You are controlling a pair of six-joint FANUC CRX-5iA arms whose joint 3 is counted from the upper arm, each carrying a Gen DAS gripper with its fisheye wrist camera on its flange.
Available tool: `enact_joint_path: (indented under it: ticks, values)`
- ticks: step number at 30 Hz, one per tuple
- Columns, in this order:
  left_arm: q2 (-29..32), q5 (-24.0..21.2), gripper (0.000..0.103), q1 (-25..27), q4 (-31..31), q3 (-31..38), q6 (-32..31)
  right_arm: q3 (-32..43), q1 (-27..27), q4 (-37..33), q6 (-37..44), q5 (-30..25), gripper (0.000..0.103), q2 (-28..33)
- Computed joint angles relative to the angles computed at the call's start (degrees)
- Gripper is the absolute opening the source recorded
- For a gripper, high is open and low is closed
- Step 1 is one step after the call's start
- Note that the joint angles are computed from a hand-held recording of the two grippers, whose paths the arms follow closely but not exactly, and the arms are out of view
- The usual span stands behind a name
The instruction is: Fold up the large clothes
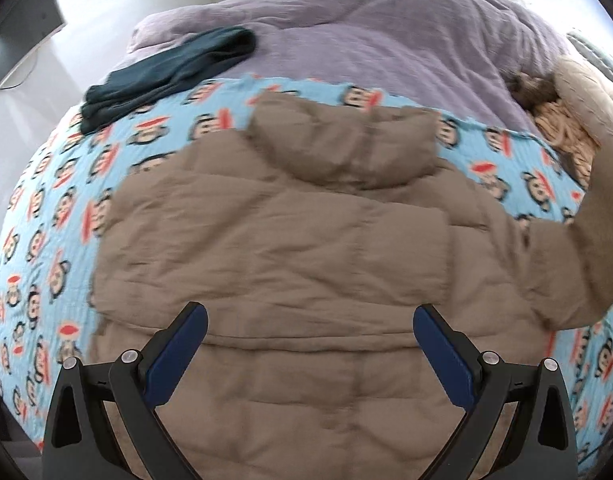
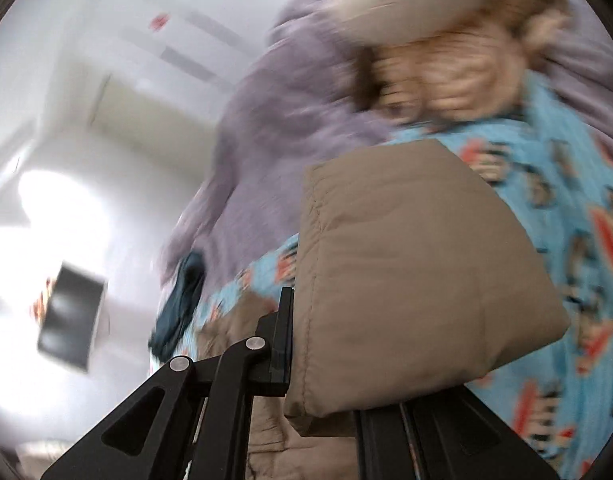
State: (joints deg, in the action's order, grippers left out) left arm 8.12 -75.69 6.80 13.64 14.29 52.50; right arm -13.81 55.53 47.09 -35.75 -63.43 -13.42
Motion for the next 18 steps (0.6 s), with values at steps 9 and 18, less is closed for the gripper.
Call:
enact_joint_path:
  ticks: [9,18]
  values:
    - [5.2,2.3,0.103,6.1,-1.6,4.5,1.9,34.8,-3.4,-19.1,40.2,4.0,0.009,30.8]
    - [8.8,3.0,0.103,9.2,-2.7,6.2,1.6,61.6,-3.0,-31.9,54.7,-12.8,0.013,52.7]
